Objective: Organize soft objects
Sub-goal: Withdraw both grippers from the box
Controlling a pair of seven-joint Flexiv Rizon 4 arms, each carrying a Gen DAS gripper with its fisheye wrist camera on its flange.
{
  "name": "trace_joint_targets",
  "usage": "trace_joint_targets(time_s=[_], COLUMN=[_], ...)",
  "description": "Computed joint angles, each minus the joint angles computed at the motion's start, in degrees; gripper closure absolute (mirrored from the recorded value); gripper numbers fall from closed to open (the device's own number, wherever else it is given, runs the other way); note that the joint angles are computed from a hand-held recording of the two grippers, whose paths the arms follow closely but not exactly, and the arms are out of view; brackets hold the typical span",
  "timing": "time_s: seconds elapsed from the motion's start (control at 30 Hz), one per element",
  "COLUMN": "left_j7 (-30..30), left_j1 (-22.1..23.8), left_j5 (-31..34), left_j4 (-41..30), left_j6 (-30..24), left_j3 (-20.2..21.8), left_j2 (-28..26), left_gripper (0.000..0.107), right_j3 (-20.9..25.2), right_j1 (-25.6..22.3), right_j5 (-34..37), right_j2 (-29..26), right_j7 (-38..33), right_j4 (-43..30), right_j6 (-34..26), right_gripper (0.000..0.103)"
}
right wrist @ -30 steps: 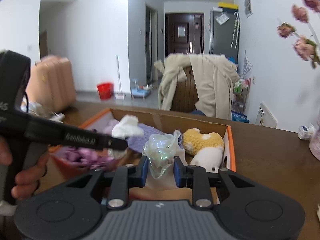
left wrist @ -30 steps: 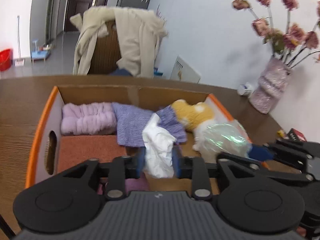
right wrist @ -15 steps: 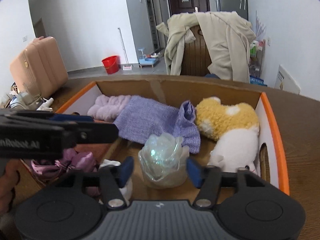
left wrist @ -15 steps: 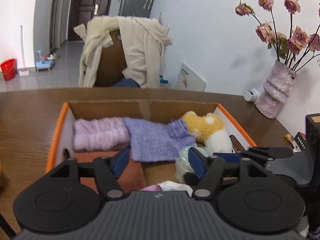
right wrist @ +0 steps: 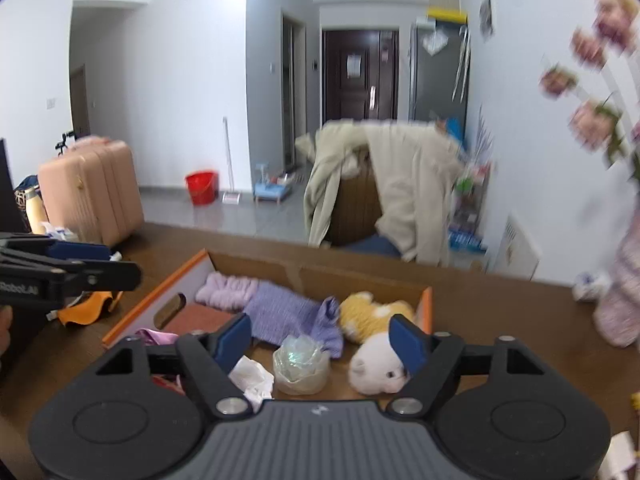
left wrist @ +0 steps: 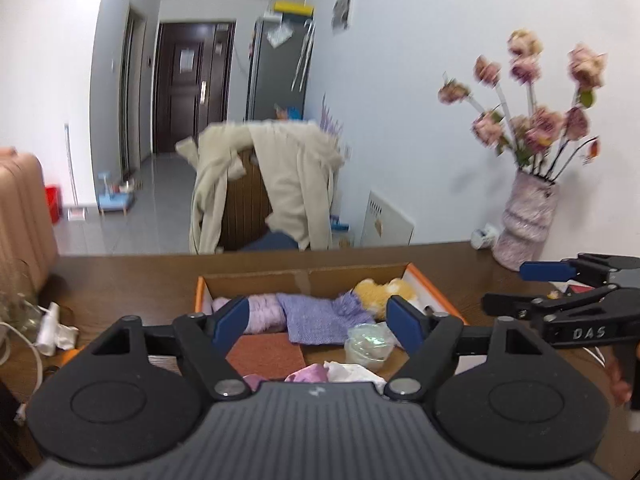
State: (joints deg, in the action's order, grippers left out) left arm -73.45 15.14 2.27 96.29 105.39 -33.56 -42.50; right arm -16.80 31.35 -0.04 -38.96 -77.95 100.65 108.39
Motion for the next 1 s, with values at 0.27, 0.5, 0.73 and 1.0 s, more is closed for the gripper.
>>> trace_joint_targets(time_s=[0.27, 0.5, 0.73, 1.0], left_j7=[-9.08, -15.22, -17.98, -19.09], left_j1=[0.86, -4.71, -11.14, -15.11], left_j5=[5.21, 9.07, 12.15, 12.05], left_j4=[15.17, 30.54, 40.82, 40.75], left_j6=[13.32, 31.85, 43.65, 42.52], left_j3=[3.15, 13.25, 21.63, 25.74], left_j2=[8.43, 12.92, 12.18, 10.45], left_gripper=[0.025, 0.016, 0.01, 0.008], right_j3=[-7.23, -1.68, 9.24, 19.03], right_j1=[11.67, 15.91, 17.47, 14.12], right_j5=[12.52, 22.45, 34.61, 41.31], right_j2=[7.68, 9.58, 7.08, 3.87], right_j7=[-8.9, -17.1, -17.68, -17.03], right_j4=[13.27, 24.99, 32.27, 34.65], right_j6=[10.54, 27.56, 39.56, 44.51], right_gripper=[0.021, 0.016, 0.016, 0.012])
